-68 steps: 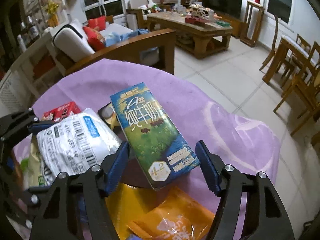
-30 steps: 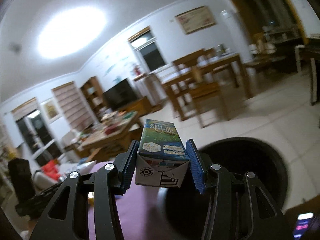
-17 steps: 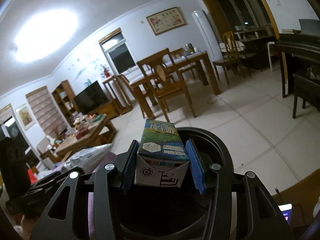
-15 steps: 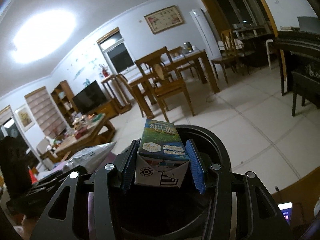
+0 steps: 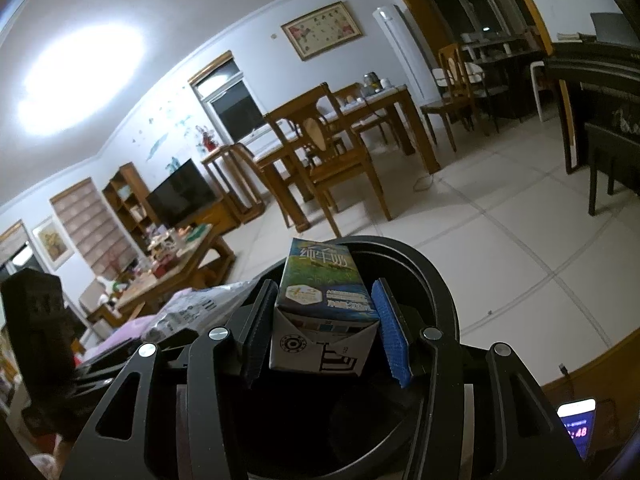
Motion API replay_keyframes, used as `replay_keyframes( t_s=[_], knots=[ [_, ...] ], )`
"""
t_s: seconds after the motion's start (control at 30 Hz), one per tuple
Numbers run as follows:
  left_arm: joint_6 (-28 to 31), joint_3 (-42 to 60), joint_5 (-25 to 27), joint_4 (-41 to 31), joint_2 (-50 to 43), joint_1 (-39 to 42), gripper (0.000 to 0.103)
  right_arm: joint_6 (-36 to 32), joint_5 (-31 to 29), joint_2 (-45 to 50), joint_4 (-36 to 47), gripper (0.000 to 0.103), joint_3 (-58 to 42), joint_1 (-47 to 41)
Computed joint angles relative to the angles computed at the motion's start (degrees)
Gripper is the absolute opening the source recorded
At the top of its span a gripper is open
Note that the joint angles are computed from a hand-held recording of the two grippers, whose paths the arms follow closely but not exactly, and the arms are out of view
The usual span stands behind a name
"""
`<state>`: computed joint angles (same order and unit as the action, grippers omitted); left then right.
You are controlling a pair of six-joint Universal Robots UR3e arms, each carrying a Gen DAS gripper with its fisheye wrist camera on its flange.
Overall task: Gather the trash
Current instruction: 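Carry the carton and white bag over the bin and release both, then grasp the beige wrapper with the right tool while the left tool grasps the red milk carton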
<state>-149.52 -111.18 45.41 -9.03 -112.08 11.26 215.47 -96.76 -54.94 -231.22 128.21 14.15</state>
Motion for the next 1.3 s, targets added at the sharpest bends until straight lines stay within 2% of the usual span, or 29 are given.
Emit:
replay_keyframes(
  t_s=[0.03, 0.1, 0.17, 0.2, 0.37, 0.63, 0.83, 1.0, 1.1, 1.2, 1.3],
  knots=[
    [-0.1, -0.4, 0.7, 0.9, 0.3, -0.2, 0.074, -0.2, 0.3, 0.0, -0.4, 0.054, -0.1, 0.0],
    [-0.9, -1.2, 2.6, 4.1, 0.6, -1.3, 0.087, 0.2, -0.7, 0.7, -3.8, 0.083, 0.5, 0.4],
    [-1.1, -3.5, 2.8, 8.2, 1.7, -0.9, 0.098, 1.3, -1.9, 1.5, -9.3, 0.095, 2.3, 1.1],
    [-1.1, -4.4, 2.6, 9.8, 2.1, -0.6, 0.098, 1.8, -2.3, 2.0, -10.9, 0.098, 2.5, 1.3],
    [0.9, -7.2, 3.3, 10.3, 5.5, 0.2, 0.098, 2.4, -2.8, 0.5, -12.3, 0.098, 4.8, 1.0],
    [3.7, -11.8, 0.8, 9.4, 11.6, 4.5, 0.098, 3.1, -5.4, -0.4, -10.3, 0.098, 4.1, 4.0],
    [7.8, -14.7, -4.1, 3.8, 17.2, 12.3, 0.098, 2.3, -8.8, -2.4, -2.4, 0.098, -1.1, 9.5],
    [14.0, -18.2, -8.6, -4.4, 23.2, 22.5, 0.098, 0.8, -11.4, -2.9, 8.9, 0.098, -11.2, 15.5],
    [18.8, -19.0, -11.4, -12.1, 26.5, 30.2, 0.098, -0.5, -11.8, -2.0, 15.6, 0.098, -18.3, 18.6],
    [23.0, -17.7, -12.6, -19.1, 27.5, 38.0, 0.098, -2.5, -11.4, 1.8, 24.6, 0.098, -29.8, 22.6],
    [26.9, -14.1, -13.0, -23.7, 25.1, 45.4, 0.098, -5.2, -8.4, 6.9, 34.2, 0.098, -43.2, 25.7]
  ],
)
